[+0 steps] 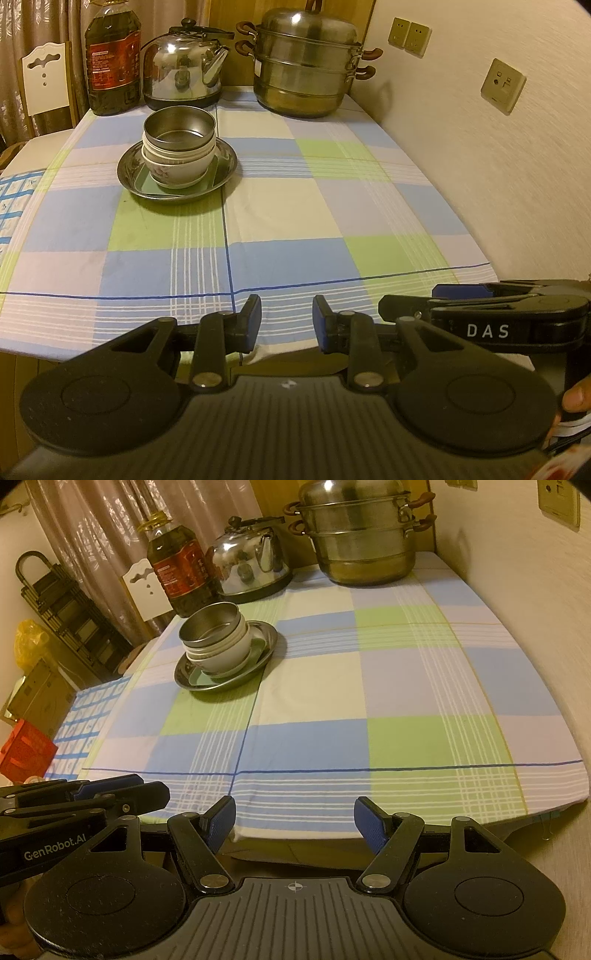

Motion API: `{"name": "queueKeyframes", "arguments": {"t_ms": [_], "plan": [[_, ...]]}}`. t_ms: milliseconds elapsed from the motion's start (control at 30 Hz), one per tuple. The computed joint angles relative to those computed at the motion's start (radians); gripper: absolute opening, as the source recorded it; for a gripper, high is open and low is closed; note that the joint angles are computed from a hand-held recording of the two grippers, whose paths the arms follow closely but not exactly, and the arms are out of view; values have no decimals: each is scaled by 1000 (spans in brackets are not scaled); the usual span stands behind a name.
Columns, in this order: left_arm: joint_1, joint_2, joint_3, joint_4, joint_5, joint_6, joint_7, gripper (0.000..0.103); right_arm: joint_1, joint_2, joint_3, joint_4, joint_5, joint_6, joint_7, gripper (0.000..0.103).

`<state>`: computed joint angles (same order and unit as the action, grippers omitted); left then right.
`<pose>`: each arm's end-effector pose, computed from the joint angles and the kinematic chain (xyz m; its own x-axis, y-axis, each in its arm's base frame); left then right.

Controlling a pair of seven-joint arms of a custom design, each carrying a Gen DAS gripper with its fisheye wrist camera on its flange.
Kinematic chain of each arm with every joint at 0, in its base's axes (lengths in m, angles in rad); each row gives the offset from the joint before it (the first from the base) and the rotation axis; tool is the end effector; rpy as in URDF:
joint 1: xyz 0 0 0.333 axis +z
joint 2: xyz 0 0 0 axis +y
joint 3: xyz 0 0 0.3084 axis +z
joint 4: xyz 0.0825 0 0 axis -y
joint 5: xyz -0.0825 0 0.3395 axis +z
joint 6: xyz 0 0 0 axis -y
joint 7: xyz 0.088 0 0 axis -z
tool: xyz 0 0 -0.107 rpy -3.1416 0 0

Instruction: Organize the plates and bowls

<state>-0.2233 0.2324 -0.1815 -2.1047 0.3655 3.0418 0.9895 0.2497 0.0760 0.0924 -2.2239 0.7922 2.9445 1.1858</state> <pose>0.5300 -0.2503 0.4132 -0.2068 -0.9659 0.1557 -0.7689 0.0620 -0.6364 0.5203 0.1351 0.4223 0.1052 -0.9291 -0.3546 -0.8256 0.1172 -0.5520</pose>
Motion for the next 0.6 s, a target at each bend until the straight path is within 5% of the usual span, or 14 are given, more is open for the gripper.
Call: {"name": "queueKeyframes", "arguments": {"t_ms": [600], "plan": [[-30,7,33,24,55,-7,-59,26,0,0,-1,1,3,-1,-4,71]]}}
